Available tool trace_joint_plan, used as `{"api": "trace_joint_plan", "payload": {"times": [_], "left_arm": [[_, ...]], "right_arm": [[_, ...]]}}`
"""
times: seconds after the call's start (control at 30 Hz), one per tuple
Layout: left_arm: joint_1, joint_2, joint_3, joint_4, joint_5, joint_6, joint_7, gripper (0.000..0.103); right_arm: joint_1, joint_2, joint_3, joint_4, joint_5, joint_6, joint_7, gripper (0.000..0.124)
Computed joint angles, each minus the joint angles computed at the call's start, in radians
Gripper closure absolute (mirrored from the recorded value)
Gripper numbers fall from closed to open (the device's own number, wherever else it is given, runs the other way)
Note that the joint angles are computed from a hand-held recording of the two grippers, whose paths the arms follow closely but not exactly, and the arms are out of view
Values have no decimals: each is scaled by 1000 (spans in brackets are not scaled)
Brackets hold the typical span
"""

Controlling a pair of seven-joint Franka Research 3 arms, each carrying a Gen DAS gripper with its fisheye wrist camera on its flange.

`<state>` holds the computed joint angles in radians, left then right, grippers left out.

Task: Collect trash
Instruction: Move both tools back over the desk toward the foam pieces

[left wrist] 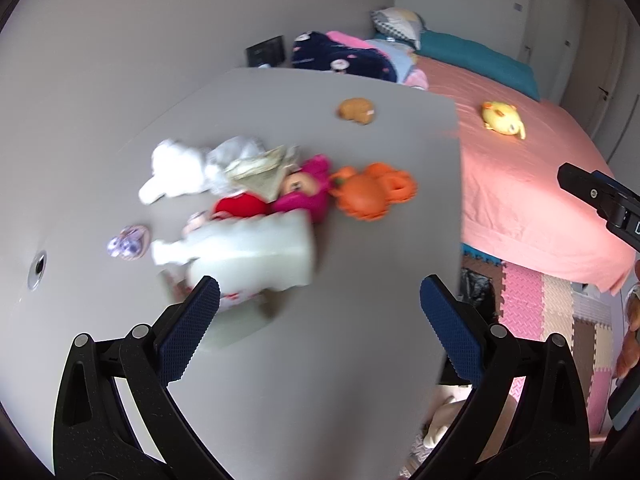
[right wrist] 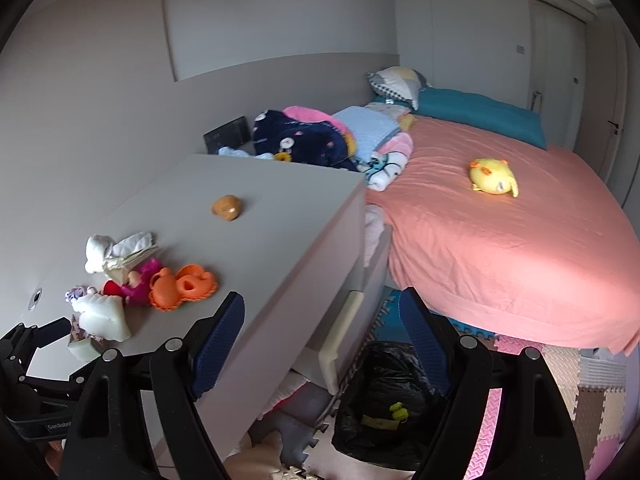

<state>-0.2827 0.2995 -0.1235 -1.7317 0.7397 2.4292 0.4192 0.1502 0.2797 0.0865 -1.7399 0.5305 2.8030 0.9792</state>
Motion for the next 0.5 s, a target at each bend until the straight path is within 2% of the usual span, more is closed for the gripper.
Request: {"api": "trace_joint_plan", "payload": {"times": [0.3, 0.5], "left_arm": [[43, -95, -2, -140, 10, -3, -14, 6], [92, -102, -5, -185, -52, 50, 11, 6]], "right_arm": [[42, 29, 27, 18, -15, -21, -9, 37], [82, 75, 20, 52, -74, -56, 13, 37]]}}
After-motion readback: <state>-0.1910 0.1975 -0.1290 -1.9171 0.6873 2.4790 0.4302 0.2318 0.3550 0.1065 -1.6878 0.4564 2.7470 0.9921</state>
